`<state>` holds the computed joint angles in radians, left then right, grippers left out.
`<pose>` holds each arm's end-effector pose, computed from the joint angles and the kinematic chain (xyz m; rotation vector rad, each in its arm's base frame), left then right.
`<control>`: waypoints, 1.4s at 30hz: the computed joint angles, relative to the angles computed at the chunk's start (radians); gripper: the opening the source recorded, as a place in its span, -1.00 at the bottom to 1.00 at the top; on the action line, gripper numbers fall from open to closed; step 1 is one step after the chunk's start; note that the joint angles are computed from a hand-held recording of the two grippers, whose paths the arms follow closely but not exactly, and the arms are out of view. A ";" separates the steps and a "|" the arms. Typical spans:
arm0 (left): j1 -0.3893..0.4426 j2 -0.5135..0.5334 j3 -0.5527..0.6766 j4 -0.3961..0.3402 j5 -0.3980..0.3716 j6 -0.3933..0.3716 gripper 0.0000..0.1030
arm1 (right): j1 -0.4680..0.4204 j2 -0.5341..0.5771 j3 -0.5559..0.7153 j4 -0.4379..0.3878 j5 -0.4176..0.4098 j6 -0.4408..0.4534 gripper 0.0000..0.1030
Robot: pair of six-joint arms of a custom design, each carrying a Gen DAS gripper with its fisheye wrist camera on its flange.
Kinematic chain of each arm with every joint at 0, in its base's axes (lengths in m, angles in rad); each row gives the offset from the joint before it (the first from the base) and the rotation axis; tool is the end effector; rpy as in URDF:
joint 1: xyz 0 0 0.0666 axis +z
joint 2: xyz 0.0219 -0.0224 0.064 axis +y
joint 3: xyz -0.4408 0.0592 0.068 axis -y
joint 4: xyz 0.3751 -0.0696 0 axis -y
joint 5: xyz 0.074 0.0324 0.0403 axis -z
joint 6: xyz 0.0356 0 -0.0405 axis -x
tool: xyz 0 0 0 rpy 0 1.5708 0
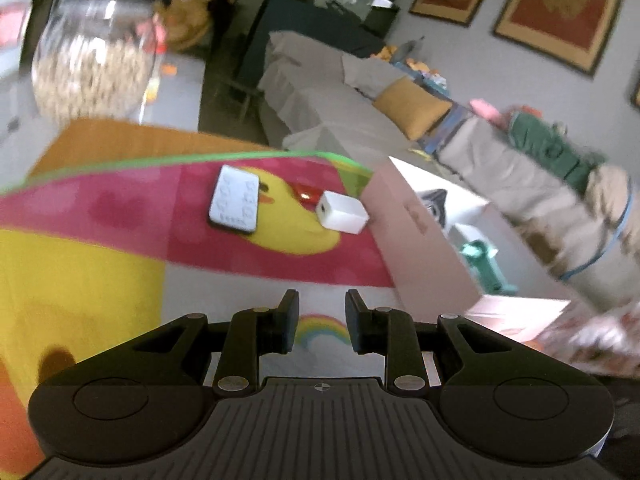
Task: Organize rigid objects
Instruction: 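Grasp the orange toy dog with the right gripper and lift it, then grasp the small white cube charger with the left gripper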
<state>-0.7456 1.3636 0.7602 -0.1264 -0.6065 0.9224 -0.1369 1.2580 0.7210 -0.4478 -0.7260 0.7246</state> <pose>0.2952 -0.2455 0.2941 -0.4874 2.1062 -0.2589 0.3288 -0.0218 0.2951 -0.9095 2.1044 0.4992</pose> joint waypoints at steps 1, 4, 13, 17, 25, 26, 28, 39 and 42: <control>0.003 0.010 0.011 -0.011 -0.009 -0.024 -0.46 | -0.032 -0.001 -0.007 0.016 -0.007 0.000 -0.26; 0.026 0.037 0.055 -0.041 0.003 -0.111 -0.46 | -0.094 0.016 -0.004 0.044 -0.005 -0.028 -0.26; 0.170 0.136 0.227 -0.043 0.115 -0.445 -0.41 | -0.163 0.086 0.025 0.009 -0.044 -0.018 0.05; 0.252 0.173 0.274 -0.023 0.238 -0.269 -0.41 | -0.169 0.082 0.018 0.000 -0.054 -0.009 0.17; 0.269 0.247 0.327 -0.097 0.256 -0.248 -0.43 | -0.167 0.090 0.028 -0.019 -0.071 -0.015 0.23; 0.269 0.235 0.317 -0.101 0.273 -0.254 -0.44 | -0.168 0.092 0.029 -0.021 -0.074 -0.013 0.24; 0.266 0.210 0.288 -0.091 0.307 -0.274 -0.45 | -0.168 0.094 0.032 -0.027 -0.078 -0.010 0.27; 0.132 0.145 0.212 -0.151 0.196 -0.454 -0.46 | -0.155 0.095 0.032 -0.027 -0.067 -0.006 0.34; 0.103 0.152 0.215 -0.129 0.093 -0.405 -0.46 | -0.151 0.093 0.029 -0.023 -0.062 -0.005 0.36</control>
<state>-0.6425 1.5154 0.9751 -0.2550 -0.5134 0.5174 -0.2878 1.3513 0.7500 -0.4705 -0.7882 0.7192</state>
